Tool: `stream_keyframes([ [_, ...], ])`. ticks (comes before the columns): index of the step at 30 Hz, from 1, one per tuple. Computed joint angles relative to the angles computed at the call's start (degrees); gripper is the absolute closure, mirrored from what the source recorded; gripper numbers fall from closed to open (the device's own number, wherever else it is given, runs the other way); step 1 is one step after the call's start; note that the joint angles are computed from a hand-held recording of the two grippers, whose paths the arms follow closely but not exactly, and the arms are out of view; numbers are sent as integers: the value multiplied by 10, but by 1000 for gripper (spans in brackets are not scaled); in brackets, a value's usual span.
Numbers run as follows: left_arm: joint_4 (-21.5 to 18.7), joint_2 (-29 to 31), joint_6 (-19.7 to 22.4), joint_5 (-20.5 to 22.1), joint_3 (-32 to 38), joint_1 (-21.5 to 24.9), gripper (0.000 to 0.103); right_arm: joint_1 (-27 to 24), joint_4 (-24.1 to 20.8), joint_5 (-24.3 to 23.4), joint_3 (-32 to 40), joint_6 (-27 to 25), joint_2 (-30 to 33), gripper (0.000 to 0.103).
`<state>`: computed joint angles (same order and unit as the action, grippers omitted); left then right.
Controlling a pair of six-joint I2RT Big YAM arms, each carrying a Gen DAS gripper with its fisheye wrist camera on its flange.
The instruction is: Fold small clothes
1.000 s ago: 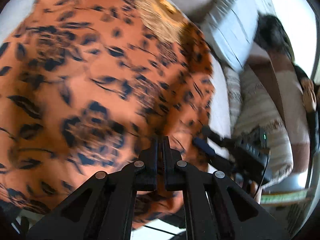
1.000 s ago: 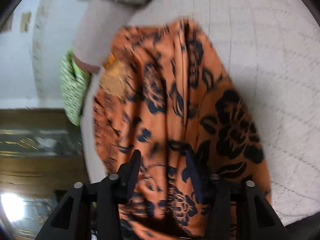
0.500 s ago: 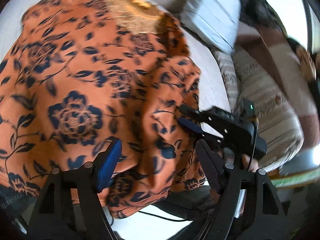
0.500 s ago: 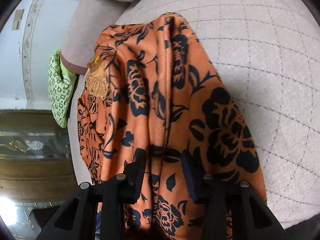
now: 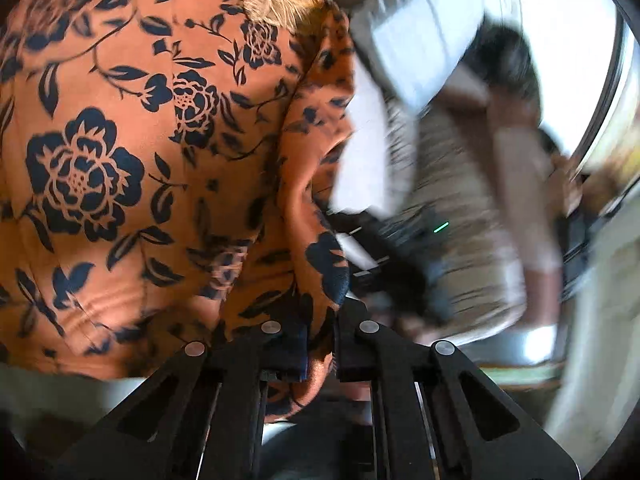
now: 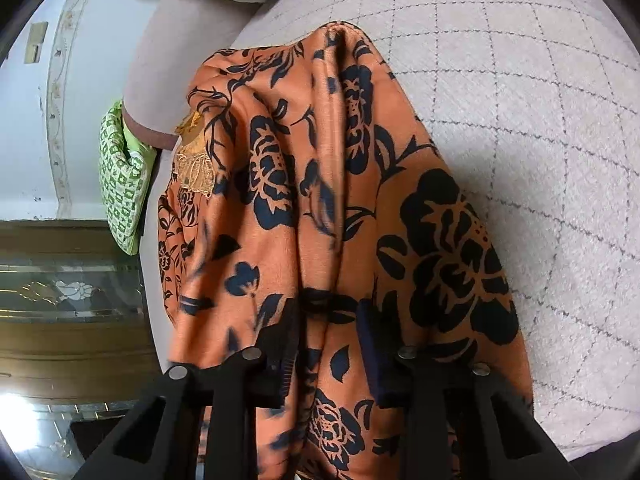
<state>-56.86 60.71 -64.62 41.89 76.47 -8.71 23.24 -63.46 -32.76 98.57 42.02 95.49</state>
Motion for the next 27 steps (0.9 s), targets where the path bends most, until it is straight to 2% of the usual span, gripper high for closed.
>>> stream_keyframes([
  [2,54,-15,-63,47,-23,27,97,1,9,-7,-2,6,0,76],
  [3,69,-15,-78,60,-25,32,97,2,15,-10,-3,13,1,76],
  [5,65,-6,-75,64,-9,31,97,4,24,-17,-7,27,3,76],
  [7,58,9,-61,75,10,37,97,7,25,-25,-6,35,8,79],
  [8,48,18,-53,80,25,43,97,8,22,-28,-3,32,10,93],
  [9,36,25,-38,88,37,52,97,5,33,-34,-6,35,5,97],
  [10,19,32,-14,98,50,64,97,2,46,-31,-8,37,-4,97],
  [12,-55,54,71,107,85,82,97,-3,64,-29,-7,37,-18,97],
  [14,-184,81,210,82,125,101,95,-2,77,-28,-6,32,-27,97],
  [15,-230,85,256,54,129,107,92,0,71,-23,-1,24,-24,97],
  [16,-276,90,299,4,132,112,90,4,57,-21,3,18,-17,97],
  [17,-304,89,322,-46,123,117,85,10,28,-18,13,8,-5,97],
  [19,-337,80,340,-108,94,131,83,21,-24,0,28,-2,16,97],
  [21,-329,56,330,-109,57,150,83,19,-23,-13,25,7,20,97],
  [22,-323,43,323,-106,45,156,83,14,-9,-25,17,21,15,97],
  [25,-305,14,310,-106,30,148,81,5,15,-40,1,40,6,97],
  [27,-293,-1,305,-107,34,129,61,4,16,-44,1,41,6,97],
])
